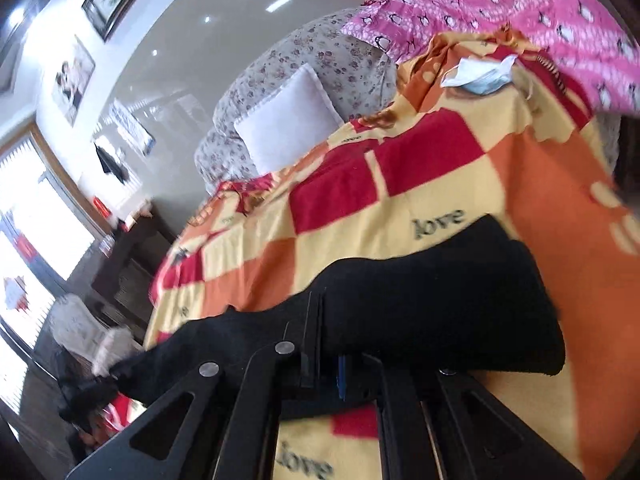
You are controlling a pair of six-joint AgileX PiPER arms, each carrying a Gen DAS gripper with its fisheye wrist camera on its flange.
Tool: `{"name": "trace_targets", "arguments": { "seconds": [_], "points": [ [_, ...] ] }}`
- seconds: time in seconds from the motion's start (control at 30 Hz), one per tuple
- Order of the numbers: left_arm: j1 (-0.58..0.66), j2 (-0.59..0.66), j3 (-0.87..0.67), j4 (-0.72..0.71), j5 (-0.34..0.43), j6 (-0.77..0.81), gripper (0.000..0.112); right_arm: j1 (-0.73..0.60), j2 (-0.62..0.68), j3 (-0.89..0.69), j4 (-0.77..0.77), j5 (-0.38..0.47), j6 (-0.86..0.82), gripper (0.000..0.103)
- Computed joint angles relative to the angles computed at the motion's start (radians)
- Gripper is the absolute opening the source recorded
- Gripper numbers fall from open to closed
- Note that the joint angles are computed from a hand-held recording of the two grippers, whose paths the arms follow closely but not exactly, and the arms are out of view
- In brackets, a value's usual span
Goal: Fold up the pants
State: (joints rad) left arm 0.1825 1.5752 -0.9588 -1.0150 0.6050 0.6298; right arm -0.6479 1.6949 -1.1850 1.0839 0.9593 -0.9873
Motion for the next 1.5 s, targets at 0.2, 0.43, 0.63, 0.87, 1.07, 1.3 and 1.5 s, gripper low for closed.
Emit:
{"name": "trace_targets", "arguments": {
  "seconds": [0.2,0.43,0.63,0.87,1.07,1.3,1.5],
  "points": [
    [-0.013,0.035,0.021,0.06,-0.052,-0.058,0.014,-0.013,0.082,-0.02,-0.159,0.008,0.085,0.028],
    [-0.061,-0.072,0.008,0.279,-0.148,-0.246,0.057,-0.096,0.071,-0.06,-0.17,-0.046,0.135,0.045],
    [-0.167,-0.045,-0.053,0.5,-0.172,-0.435,0.061,-0.029,0.15,-0.168,-0.266,-0.12,0.18,0.004],
    [-0.307,0.029,-0.093,0.725,-0.24,-0.673,0.062,0.007,0.119,-0.181,-0.161,-0.16,0.084,0.009],
    [-0.386,0.085,-0.117,0.997,-0.246,-0.916,0.063,0.016,0.184,-0.227,-0.407,-0.172,0.247,0.033],
    [-0.42,0.097,-0.146,1.105,-0.225,-1.026,0.067,-0.062,0.033,-0.108,-0.306,-0.174,0.134,0.049],
    [-0.457,0.1,-0.164,1.162,-0.216,-1.087,0.068,0.011,-0.026,-0.033,-0.177,-0.07,-0.01,0.049]
  ]
}}
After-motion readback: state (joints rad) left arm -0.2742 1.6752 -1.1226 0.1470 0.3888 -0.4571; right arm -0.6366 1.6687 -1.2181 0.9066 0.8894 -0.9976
